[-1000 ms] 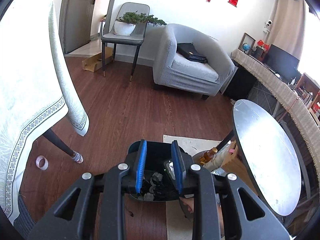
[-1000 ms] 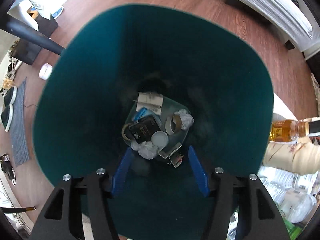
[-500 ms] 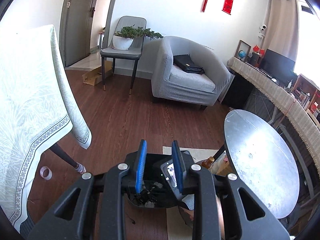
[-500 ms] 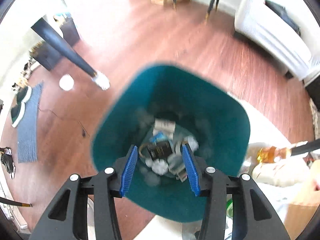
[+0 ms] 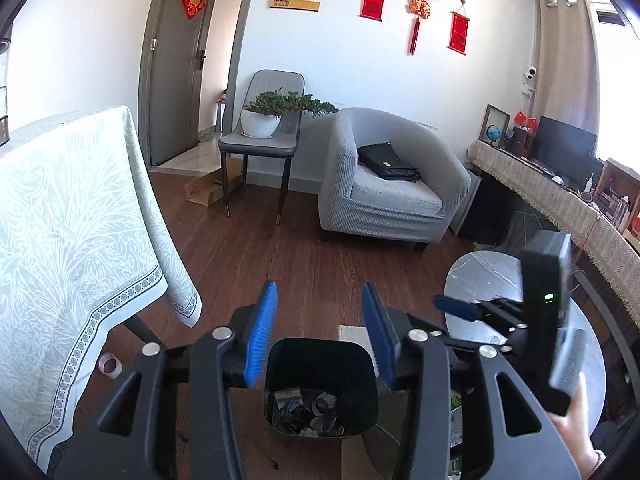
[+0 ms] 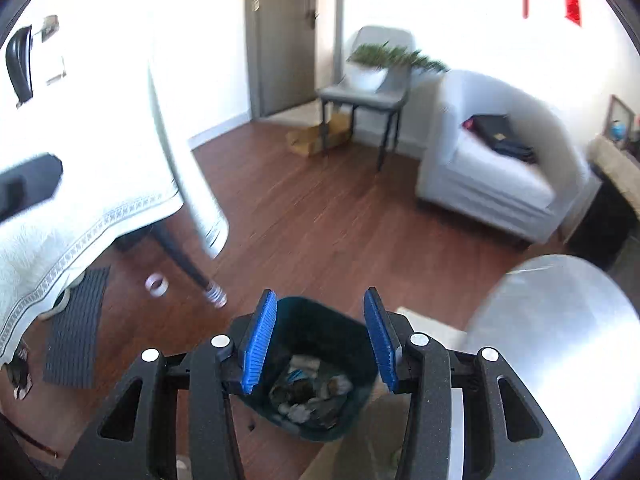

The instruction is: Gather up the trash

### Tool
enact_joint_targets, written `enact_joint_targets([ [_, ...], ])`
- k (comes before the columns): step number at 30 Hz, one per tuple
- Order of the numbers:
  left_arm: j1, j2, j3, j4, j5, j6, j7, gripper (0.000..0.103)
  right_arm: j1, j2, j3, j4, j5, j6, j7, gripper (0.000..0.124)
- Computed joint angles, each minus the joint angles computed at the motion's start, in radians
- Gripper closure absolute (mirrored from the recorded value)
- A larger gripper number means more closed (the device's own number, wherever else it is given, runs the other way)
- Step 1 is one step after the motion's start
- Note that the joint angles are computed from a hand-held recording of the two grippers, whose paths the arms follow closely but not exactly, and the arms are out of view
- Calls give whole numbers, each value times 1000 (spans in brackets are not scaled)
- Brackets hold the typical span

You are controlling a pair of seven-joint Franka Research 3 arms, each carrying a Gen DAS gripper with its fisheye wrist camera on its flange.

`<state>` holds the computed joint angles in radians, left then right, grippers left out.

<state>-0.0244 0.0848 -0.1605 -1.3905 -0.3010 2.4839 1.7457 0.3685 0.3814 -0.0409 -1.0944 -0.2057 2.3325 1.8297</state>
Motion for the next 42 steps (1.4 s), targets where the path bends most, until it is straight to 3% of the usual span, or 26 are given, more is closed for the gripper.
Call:
enact_joint_targets([
  [3,-12,-59,-2,-93,10,69,3,40,2,-179,-41,-232,-116,101,113,77],
  [10,-66,-163,4,-249,82,172,-56,10,-118,-548,-26,-669,-322,248,294,40],
  [14,-96,-230,8,-345,156,229,-103,7,-179,-709,-13,-835,-303,264,279,32],
  [17,-140,-283,39,-422,107,245,-66,7,-208,-813,-2,-933,-271,270,234,31],
  [19,-142,-314,35,-469,142,248,-97,6,-226,-875,18,-993,-250,266,219,29],
  [23,-153,-343,34,-517,205,210,-148,6,-209,-970,-1,-1099,-129,255,131,27],
  [30,-171,-358,27,-525,265,138,-184,6,-247,-1075,35,-1206,-4,240,50,27],
  [42,-181,-364,28,-536,293,102,-198,6,-341,-1111,112,-1238,151,255,-81,26],
])
